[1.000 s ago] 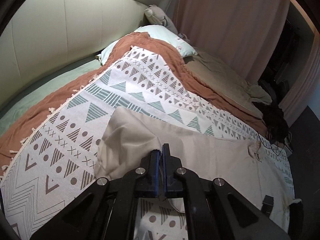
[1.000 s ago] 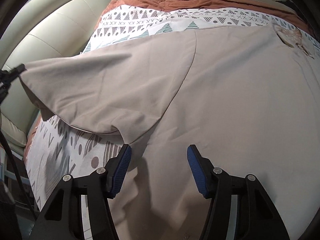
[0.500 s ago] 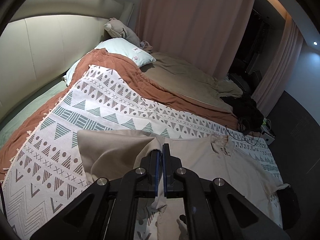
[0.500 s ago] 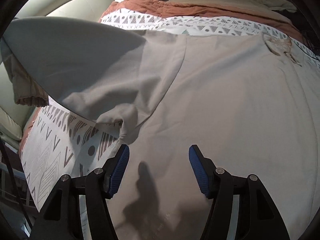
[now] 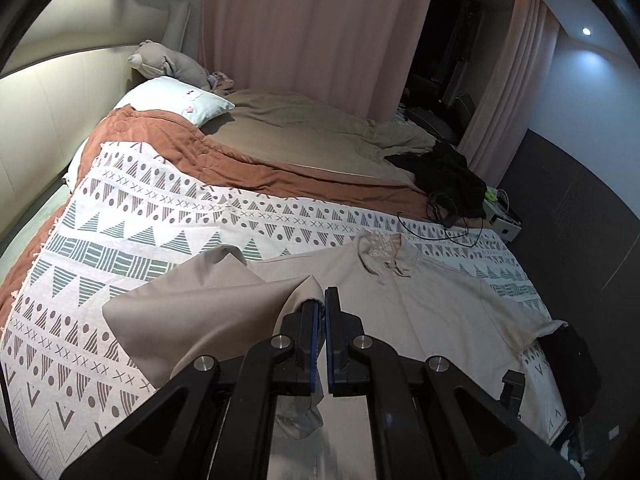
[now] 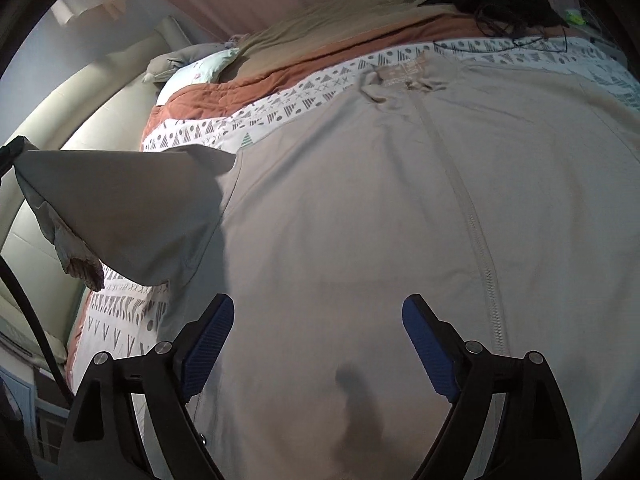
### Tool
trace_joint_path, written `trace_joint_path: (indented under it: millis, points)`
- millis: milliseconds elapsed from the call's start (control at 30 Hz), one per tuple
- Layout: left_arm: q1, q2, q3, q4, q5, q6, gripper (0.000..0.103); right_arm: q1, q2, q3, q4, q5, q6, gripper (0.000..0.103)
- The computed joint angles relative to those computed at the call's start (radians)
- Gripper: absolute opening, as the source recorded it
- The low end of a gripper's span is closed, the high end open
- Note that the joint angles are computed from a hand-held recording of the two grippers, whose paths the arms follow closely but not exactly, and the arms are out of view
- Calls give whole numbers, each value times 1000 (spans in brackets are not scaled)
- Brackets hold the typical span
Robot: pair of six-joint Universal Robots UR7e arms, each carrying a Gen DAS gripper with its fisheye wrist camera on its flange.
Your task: Fold large clothes
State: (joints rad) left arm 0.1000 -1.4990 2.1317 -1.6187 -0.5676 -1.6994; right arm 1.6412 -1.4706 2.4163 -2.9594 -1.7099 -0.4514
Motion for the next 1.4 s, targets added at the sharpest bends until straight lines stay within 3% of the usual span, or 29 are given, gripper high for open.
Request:
trace_joint_path:
  millis: [67, 300, 467, 633, 767, 833, 867, 900, 933, 967, 1167, 1400]
  points:
    - [18, 33, 3, -98, -1, 65, 5, -16, 2, -40, 75, 68, 1, 86]
    - [96, 191, 11, -460, -50, 285, 5, -63, 21, -125, 88, 81, 19, 86]
    - [152, 324, 30, -723, -114, 400, 5, -125, -42, -139, 142, 102, 58, 86]
    - [239, 435, 78, -1070, -266, 473, 5, -156, -121, -124, 187, 142, 73, 86]
    - [284, 517, 85, -1208, -337, 475, 6, -196, -176, -116, 230, 178, 58, 86]
    - [290, 541, 78, -1214, -349, 468, 15, -208, -179, -118, 234, 182, 59, 86]
    - [292, 550, 79, -1221, -361, 464, 34, -213, -180, -121, 238, 187, 60, 86]
    - [294, 555, 86, -1241, -372, 463, 71, -216, -182, -122, 241, 190, 62, 86]
    - [295, 564, 93, -1265, -381, 461, 95, -220, -188, -122, 244, 196, 61, 86]
    - [291, 567, 101, -1264, -377, 440, 103, -224, -193, -120, 244, 205, 61, 86]
    - [242, 491, 186, -1198, -348, 304, 103, -222, -206, -98, 226, 234, 35, 86]
    - [90, 222, 262, -648, -249, -53, 103, -170, -201, -53, 187, 227, -54, 86]
